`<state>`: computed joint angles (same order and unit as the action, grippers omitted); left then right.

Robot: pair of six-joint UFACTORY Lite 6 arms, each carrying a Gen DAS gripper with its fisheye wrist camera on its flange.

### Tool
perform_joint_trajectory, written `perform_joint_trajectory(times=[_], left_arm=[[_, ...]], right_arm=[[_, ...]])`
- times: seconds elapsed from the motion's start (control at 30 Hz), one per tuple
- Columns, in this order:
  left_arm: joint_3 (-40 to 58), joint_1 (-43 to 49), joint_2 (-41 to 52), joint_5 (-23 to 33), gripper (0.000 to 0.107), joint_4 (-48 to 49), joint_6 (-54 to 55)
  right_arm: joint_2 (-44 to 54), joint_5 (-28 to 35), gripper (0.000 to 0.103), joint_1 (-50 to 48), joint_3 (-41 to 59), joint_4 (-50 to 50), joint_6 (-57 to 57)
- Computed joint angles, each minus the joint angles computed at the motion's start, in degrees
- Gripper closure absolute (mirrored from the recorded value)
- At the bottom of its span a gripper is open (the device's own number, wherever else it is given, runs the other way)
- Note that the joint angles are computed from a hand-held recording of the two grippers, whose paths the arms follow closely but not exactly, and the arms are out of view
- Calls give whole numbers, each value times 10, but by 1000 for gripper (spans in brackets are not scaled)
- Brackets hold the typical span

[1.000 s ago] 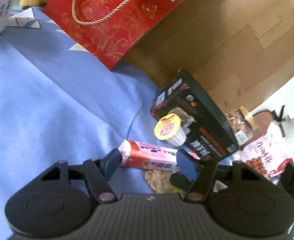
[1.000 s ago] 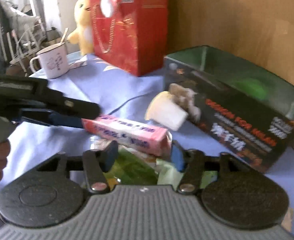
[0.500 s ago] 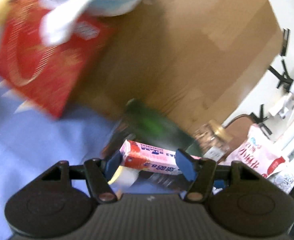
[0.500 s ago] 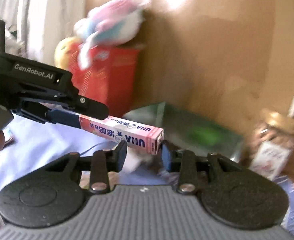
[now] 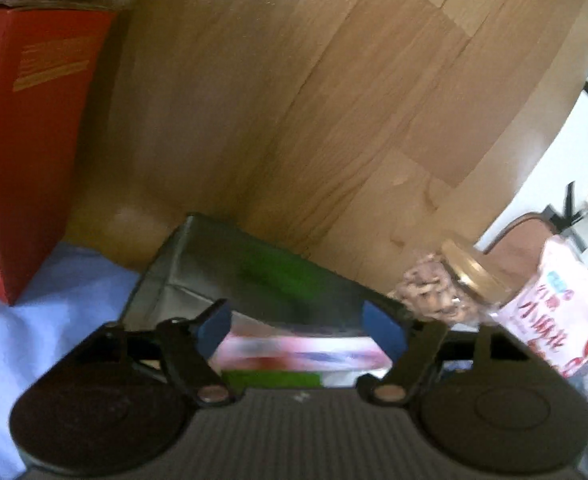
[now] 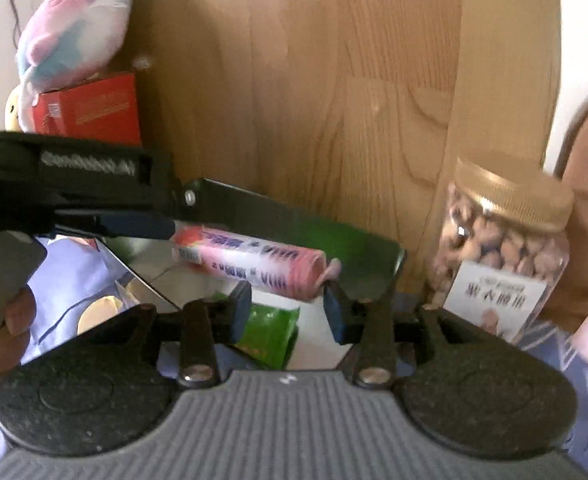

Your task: Organize snacks

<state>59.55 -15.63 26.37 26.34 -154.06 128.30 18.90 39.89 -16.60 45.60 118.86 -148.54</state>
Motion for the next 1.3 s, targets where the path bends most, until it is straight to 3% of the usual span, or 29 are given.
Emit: perform_joint_trajectory(times=[0.03,0.13,0.27,0.3,0.43,0.53,0.67,0.77,0.83,1.0,1.17,1.3], left_arm=[[-13,1,-11,9,30,1,-3],[-79,-2,-70,30,30,-41,41],[-197,8,-162,84,30,78,-61],[-218,4,-173,95,30,108,-86],[-247,-42,-156,114,30,171,-160],[-253,-79,-131,117,30,152,-165],[-257,-106,-119,114,30,137,-174],[-269,-119,-137,94,25,111,-159],[-273,-125,-135,92,23,95,-146],[-252,-145,-116,86,19,66,-135],[-228,-164,-96,78,33,25,-104],[-232,-163,-103,99,34,8,-91]], right_arm=[[-5,8,52,-9,-9,1,-2],[-36,63,51,-67,-47,-44,10],[-70,162,50,-225,-95,-179,78],[-76,158,51,-270,-103,-213,95],[17,192,51,-416,-44,-379,215],[82,226,52,-466,-3,-457,295],[113,252,53,-462,7,-496,341],[128,234,65,-439,-3,-503,348],[142,240,67,-433,-10,-502,342],[211,297,77,-462,55,-544,415],[282,360,83,-485,124,-576,515],[285,377,83,-491,130,-582,526]])
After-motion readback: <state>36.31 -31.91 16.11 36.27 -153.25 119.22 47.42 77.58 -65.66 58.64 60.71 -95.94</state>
